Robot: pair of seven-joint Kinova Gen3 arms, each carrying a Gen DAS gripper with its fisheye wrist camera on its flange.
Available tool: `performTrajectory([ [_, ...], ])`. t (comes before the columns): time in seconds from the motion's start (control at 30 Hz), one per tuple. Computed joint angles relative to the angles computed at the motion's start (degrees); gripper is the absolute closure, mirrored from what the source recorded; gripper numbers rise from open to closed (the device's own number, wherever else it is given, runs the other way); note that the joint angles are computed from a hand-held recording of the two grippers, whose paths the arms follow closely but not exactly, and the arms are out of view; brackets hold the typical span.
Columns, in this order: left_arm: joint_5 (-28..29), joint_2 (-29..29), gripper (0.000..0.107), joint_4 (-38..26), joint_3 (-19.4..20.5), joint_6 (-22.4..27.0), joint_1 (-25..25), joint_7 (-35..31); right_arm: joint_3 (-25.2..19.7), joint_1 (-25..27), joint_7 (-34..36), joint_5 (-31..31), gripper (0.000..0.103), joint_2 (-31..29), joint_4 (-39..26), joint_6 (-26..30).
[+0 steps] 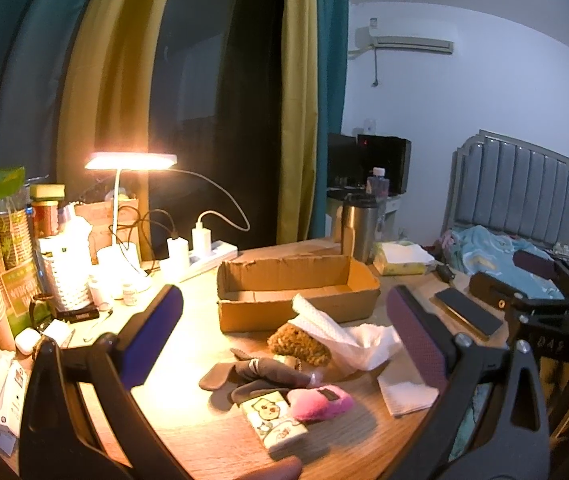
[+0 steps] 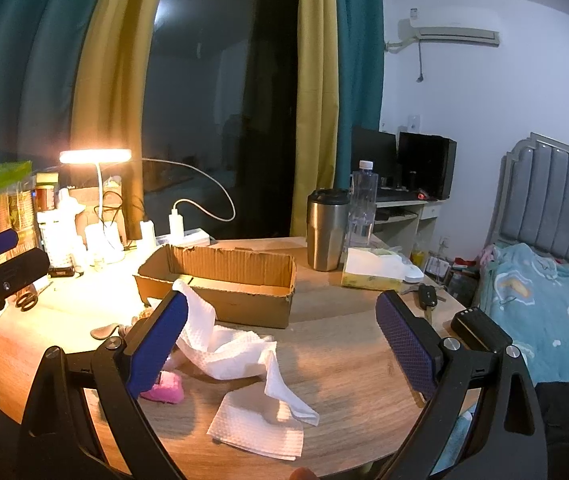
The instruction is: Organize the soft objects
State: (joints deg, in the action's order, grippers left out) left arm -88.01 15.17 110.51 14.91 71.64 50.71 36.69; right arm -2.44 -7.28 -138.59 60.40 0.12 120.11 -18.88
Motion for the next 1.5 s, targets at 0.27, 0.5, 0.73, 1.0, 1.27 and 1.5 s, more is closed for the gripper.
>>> performTrajectory([
  [0.27, -0.1, -0.4, 0.005, 0.1, 0.1, 0.0, -0.2, 0.1, -0.2, -0.3, 1.1, -1.0, 0.006, -0.2, 0.1, 0.3],
  [0.5, -0.7, -1.2, 0.005, 0.8, 0.6, -0.7, -0.6, 0.4, -0.1, -0.6, 0.7, -0.6, 0.006, -0.3, 0.0, 0.4],
  [0.73, -0.7, -1.1, 0.005, 0.8, 0.6, -0.6, -0.6, 0.4, 0.0, -0.7, 0.8, -0.8, 0.006, -0.4, 0.0, 0.5],
  [1.0, -0.1, -1.3, 0.005, 0.5, 0.7, -0.3, -0.5, 0.0, 0.1, -0.6, -1.0, 1.1, 0.006, -0.5, -0.4, 0.5],
  [1.27, -0.1, -1.2, 0.005, 0.4, 0.7, -0.4, -0.5, -0.2, 0.1, -0.7, -1.0, 1.1, 0.006, -0.5, -0.4, 0.5],
  [1.5, 0.0, -1.2, 0.005, 0.3, 0.7, -0.4, -0.4, -0.3, 0.1, -0.8, -1.5, 1.6, 0.006, -0.6, -0.5, 0.7],
])
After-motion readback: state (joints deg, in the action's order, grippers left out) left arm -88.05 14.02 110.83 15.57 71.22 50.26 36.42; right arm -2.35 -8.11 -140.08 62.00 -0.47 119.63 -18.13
